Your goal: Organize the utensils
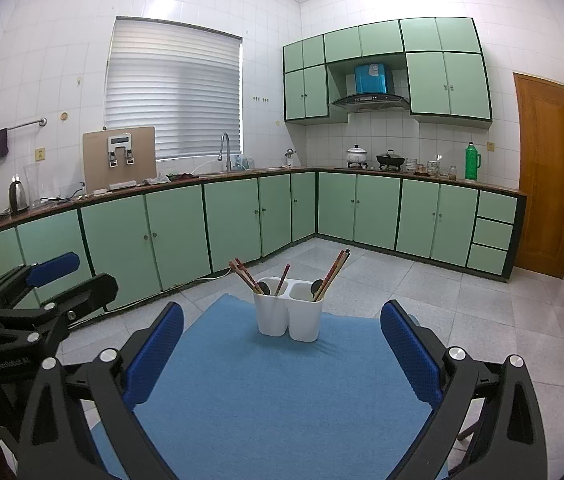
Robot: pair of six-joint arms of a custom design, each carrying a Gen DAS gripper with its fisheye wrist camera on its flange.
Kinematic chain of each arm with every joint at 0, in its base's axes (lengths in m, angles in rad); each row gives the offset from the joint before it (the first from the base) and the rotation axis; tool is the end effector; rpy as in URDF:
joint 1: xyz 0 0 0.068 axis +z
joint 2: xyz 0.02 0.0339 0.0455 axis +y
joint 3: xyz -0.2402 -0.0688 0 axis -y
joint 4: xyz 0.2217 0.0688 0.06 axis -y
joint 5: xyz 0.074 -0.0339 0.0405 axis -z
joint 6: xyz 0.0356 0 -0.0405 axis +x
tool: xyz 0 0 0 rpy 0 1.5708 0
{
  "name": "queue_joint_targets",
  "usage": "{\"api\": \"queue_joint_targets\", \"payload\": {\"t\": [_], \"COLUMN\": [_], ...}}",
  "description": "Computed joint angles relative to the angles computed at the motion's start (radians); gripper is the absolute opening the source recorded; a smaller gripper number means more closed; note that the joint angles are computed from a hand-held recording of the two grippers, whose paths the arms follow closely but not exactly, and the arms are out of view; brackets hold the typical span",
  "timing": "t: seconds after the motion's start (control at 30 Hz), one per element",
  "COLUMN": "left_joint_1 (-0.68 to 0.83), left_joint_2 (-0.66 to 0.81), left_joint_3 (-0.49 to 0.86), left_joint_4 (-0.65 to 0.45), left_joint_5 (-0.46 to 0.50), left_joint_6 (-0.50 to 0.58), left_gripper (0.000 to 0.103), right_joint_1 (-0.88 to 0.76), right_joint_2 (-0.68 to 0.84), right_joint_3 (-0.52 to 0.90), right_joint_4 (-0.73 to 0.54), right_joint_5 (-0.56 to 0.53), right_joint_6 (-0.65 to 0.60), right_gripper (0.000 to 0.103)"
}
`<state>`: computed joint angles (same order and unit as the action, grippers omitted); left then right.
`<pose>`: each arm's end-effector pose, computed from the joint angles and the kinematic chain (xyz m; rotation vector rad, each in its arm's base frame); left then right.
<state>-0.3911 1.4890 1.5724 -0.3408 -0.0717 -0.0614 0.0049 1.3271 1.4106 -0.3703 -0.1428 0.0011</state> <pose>0.2988 -0.1205 0.4033 0.2510 1.8177 -0.2531 0.2827 0.0065 0.3940 -0.1027 1.8540 0.1368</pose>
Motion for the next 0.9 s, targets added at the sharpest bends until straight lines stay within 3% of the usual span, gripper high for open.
{"api": "queue_joint_targets", "payload": {"t": [0.9], "left_joint_1": [0.003], "left_joint_2": [0.034], "left_joint_3": [0.058], "left_joint_4": [-0.033], "left_joint_5": [-0.001], "left_joint_6": [0.006], "left_gripper": [0.092], "right_joint_1": [-0.031], "right_joint_2": [0.002], "right_joint_3": [0.009], "right_joint_4": [-0.012], "right_joint_5": [-0.027], "right_joint_6": [-0.007], "right_gripper": [0.097]}}
